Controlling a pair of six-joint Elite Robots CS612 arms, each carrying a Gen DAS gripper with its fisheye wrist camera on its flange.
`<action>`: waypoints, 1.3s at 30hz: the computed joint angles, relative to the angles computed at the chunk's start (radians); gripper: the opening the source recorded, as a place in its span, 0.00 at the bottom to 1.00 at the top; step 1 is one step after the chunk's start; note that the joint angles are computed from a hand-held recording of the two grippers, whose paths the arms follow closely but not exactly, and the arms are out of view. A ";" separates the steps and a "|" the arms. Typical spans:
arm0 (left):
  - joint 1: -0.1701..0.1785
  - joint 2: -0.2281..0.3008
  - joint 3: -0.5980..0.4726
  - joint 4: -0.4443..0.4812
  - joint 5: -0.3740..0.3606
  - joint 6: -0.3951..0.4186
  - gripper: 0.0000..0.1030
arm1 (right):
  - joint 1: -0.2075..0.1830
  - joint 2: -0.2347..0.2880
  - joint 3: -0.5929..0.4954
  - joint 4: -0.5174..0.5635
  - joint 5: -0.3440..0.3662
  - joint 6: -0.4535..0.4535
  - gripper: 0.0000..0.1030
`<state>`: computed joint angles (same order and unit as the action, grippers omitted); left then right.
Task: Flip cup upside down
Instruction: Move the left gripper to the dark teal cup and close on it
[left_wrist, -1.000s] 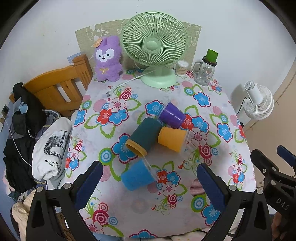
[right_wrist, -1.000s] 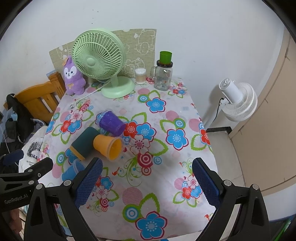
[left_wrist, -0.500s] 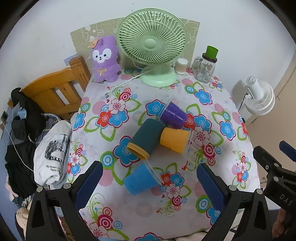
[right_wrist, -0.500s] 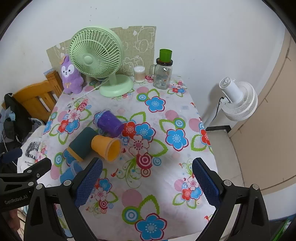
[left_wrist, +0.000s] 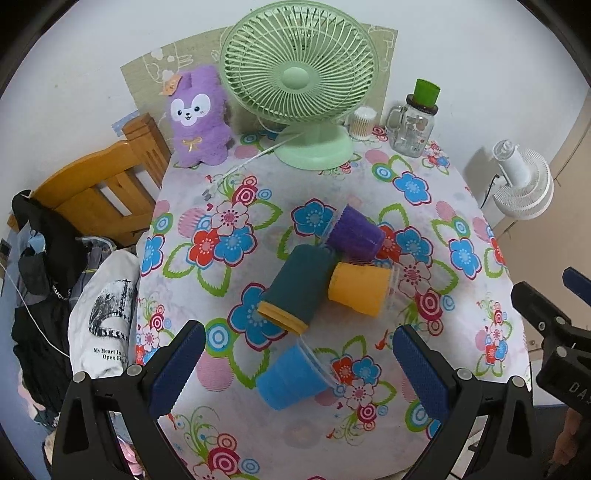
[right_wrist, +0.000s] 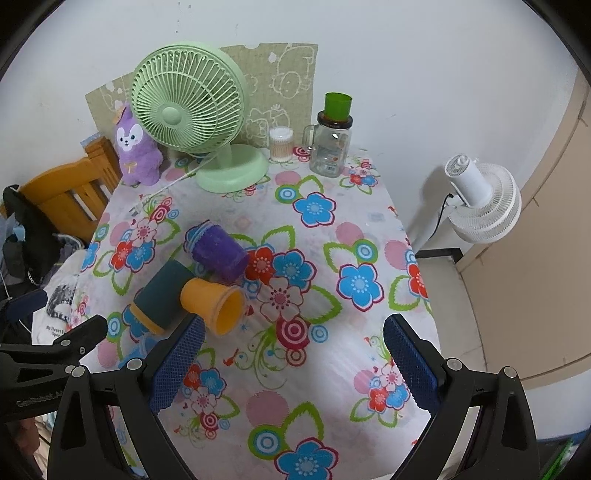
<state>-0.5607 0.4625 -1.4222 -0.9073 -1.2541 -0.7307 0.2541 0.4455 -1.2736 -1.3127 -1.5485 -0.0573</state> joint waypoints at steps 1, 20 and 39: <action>0.003 0.000 0.004 -0.001 -0.004 0.003 0.99 | 0.001 -0.003 0.010 -0.004 0.002 0.000 0.96; 0.055 -0.004 0.120 -0.024 -0.074 0.120 0.99 | 0.023 -0.057 0.208 -0.047 0.010 0.001 0.96; 0.085 -0.003 0.237 -0.043 -0.159 0.236 0.94 | 0.036 -0.092 0.372 -0.078 0.005 -0.010 0.96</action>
<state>-0.4752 0.4592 -1.1853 -0.9503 -1.4128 -0.4951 0.2898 0.3540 -0.9018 -1.3908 -1.5434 -0.0668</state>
